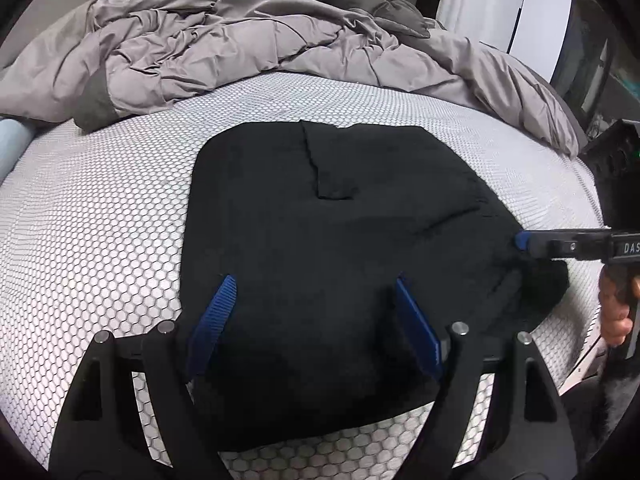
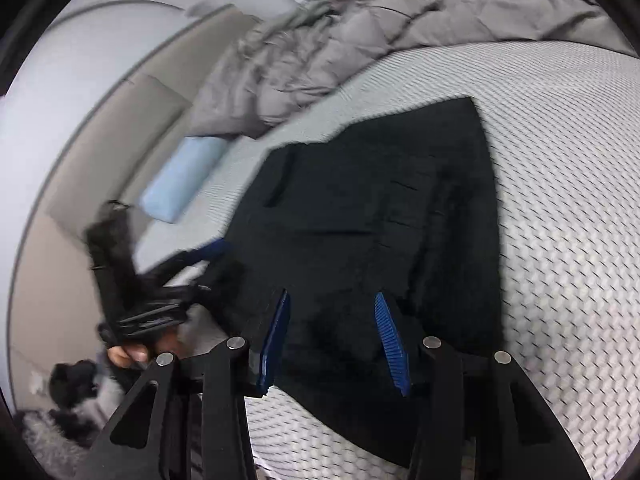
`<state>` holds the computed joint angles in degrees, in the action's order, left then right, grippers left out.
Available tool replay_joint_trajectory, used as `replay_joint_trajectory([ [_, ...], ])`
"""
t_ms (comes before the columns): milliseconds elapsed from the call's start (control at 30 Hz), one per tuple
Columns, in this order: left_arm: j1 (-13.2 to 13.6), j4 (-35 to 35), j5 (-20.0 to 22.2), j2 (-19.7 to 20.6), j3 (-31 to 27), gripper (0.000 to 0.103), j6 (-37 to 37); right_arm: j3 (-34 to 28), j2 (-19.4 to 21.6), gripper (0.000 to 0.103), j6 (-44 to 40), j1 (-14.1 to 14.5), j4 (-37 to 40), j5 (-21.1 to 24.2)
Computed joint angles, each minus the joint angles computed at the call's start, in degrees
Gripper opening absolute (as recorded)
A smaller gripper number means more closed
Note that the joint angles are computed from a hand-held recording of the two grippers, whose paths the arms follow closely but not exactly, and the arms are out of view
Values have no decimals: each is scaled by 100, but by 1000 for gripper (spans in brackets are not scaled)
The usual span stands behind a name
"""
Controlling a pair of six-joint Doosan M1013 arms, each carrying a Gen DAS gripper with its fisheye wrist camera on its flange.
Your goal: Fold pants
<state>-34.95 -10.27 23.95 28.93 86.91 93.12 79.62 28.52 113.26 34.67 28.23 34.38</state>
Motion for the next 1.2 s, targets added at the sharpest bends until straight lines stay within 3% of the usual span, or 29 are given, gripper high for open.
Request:
replay_joint_trajectory([
  [100, 68, -104, -94, -180, 289, 78, 144, 33, -17, 46, 256, -14, -169, 159],
  [267, 75, -54, -18, -247, 322, 78, 4, 142, -16, 46, -244, -60, 427, -16],
  [333, 69, -29, -26, -233, 311, 78, -27, -46, 131, 46, -35, -67, 228, 198],
  [433, 81, -37, -16, -222, 301, 78, 4, -130, 193, 46, 328, -38, -71, 26],
  [500, 98, -74, -11, -217, 298, 78, -7, -223, 220, 33, 954, 45, -808, -78],
  [533, 102, -58, -5, -217, 296, 78, -47, -342, 257, 16, 1213, 102, -1245, 58],
  [567, 102, -51, -27, -231, 310, 78, -85, -398, 266, 7, 1252, 144, -1438, 63],
  [667, 93, -100, -145, -311, 378, 78, 54, -410, 168, 5, 1321, 228, -1834, 93],
  [733, 76, 189, -213, -338, 394, 78, -170, -511, 162, 5, 1777, 295, -2519, 495],
  [800, 95, 392, -180, -315, 355, 78, -442, -635, 278, 6, 1646, 268, -2470, 1025],
  [833, 124, 341, -126, -297, 328, 78, -475, -603, 296, 12, 1719, 248, -2471, 1010],
  [933, 244, -257, -19, -283, 289, 78, -191, -395, 192, 19, 1627, 153, -2044, 569],
  [1000, 339, -658, -86, -309, 326, 78, -41, -226, 92, 35, 1700, 99, -1885, 240],
  [1033, 353, -608, -133, -323, 349, 78, -160, -141, 53, 48, 1718, 68, -1756, 75],
  [1100, 401, -558, -111, -314, 342, 78, -254, -48, 51, 51, 1356, -17, -1104, -71],
  [1200, 445, -617, 36, -254, 282, 78, -258, -56, 168, 52, 812, -87, -505, 118],
])
